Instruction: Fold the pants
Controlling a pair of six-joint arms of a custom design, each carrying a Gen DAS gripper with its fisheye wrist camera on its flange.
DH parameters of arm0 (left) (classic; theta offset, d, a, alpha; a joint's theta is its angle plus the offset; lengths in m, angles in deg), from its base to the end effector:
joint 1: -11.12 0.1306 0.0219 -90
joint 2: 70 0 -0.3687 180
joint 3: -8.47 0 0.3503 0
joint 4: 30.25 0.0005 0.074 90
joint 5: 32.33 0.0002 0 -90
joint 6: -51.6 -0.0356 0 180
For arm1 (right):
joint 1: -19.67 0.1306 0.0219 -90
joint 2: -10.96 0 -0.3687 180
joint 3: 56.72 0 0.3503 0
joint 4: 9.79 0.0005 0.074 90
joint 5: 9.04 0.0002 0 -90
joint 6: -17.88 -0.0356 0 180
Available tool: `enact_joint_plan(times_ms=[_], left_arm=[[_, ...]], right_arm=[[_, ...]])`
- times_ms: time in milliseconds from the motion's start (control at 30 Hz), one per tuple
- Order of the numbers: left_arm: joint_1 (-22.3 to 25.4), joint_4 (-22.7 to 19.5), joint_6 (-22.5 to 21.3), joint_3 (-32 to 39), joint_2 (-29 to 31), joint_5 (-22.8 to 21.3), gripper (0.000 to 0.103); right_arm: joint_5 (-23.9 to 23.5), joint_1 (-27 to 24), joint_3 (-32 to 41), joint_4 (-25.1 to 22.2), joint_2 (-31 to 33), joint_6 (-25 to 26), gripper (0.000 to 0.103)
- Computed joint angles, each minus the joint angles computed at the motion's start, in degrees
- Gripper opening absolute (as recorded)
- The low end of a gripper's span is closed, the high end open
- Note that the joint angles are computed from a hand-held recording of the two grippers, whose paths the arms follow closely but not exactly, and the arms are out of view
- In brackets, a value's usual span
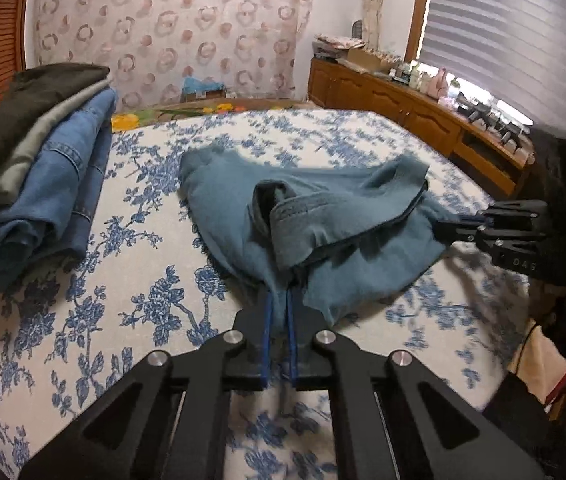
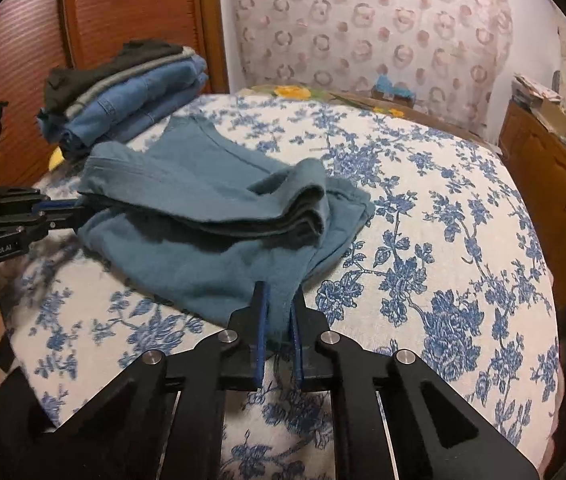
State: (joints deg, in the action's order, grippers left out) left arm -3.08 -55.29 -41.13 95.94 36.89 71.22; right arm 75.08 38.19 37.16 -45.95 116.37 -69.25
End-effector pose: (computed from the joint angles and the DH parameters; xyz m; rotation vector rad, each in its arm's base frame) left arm 0.5182 -0.1402 0.2907 0.4613 2.3047 -0.3759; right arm 0.5078 0.1734 0.3350 -0.4947 2.3611 0.2498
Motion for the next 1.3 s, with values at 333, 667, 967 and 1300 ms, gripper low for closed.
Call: enact_joint_plan(times_ms=[333, 667, 967, 1300], left_arm=[[-1.6, -0.9, 0.4, -9.0, -8.7, 1.3, 0.004], [-2.2, -1.5, 0.7, -8.5, -7.7, -2.8, 0.03], [-3.0, -2.8, -1.8, -4.4, -4.6, -4.5, 0.033], [-2.2, -6.1, -0.5, 5.4, 2.1, -3.4, 0.033]], right_arm=[[-3.7, 0.4, -8.6, -0.7, -9.2, -0.6, 0.007], [-2.0, 1.0, -10.2, -0.2, -10.7, -1.5, 0.023], [-0.9, 1.8, -6.4, -1.2, -6.4, 1.9, 0.035], [-0.1, 0.8, -1.4, -2.8, -2.7, 4.6, 0.036]])
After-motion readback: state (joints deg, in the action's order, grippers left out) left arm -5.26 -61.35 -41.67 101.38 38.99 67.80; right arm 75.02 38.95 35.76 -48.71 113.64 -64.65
